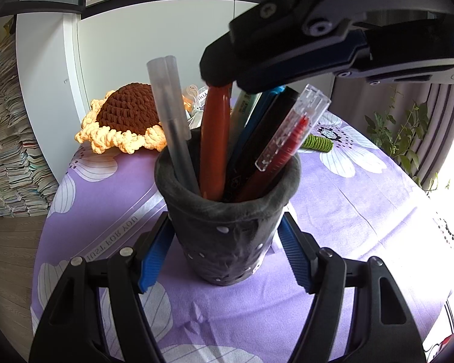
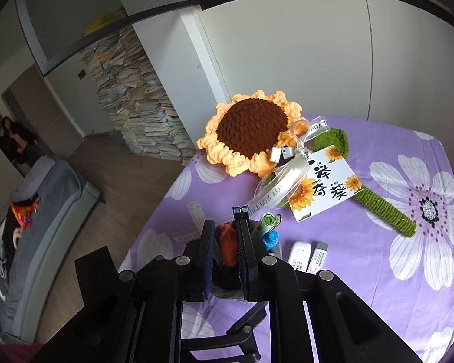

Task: Organize stationery
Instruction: 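Lower the orange highlighter into the grey cup and release it, then move the right gripper to the white eraser on the cloth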

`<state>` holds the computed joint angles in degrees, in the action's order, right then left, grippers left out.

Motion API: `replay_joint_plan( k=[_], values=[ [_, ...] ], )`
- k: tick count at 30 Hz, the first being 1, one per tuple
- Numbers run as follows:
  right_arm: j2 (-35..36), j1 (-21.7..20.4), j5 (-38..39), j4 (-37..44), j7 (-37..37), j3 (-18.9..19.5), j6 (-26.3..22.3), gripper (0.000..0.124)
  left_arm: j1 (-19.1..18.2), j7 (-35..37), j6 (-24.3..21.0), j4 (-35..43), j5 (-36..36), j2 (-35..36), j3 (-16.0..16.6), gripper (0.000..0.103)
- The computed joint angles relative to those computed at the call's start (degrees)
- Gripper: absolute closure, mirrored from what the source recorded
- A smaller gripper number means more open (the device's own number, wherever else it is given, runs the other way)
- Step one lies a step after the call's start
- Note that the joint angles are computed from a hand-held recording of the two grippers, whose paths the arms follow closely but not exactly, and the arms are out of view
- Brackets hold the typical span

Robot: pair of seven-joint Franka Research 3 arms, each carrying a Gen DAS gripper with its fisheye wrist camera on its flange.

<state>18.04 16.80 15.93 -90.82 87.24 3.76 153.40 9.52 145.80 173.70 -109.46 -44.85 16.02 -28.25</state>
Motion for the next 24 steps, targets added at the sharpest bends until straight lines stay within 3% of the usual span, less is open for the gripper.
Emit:
replay_joint_plan(
  k=[5, 8, 10, 13, 18, 24],
  values=[
    [-3.5, -0.4, 1.8, -4.6, 1.2, -0.2, 5.1, 0.109, 0.0, -0.2, 0.0, 0.0, 0.2, 0.1, 0.0, 0.033],
    [-5.2, 1.8, -6.4, -6.6, 8.8, -3.9, 5.3, 0.109, 0.1, -0.2, 0.0, 0.0, 0.3, 0.1, -0.1, 0.033],
    [-5.4, 2.7, -12.7, -6.8, 15.4, -6.2, 2.7, 0.109, 0.1, -0.3, 0.0, 0.0, 0.4, 0.1, -0.1, 0.033],
    [-3.7, 1.0, -14.6, -5.3, 19.5, -6.2, -3.2, 0.109, 0.3, -0.3, 0.1, 0.0, 0.4, 0.1, -0.3, 0.033],
    [0.1, -1.5, -13.5, -2.3, 20.5, -5.2, -9.7, 0.109, 0.3, -0.4, 0.1, 0.0, 0.5, 0.1, -0.3, 0.033],
    [4.2, -2.7, -11.5, 1.8, 19.5, -4.4, -13.8, 0.109, 0.4, -0.4, 0.1, 0.0, 0.6, 0.1, -0.4, 0.033]
  ],
)
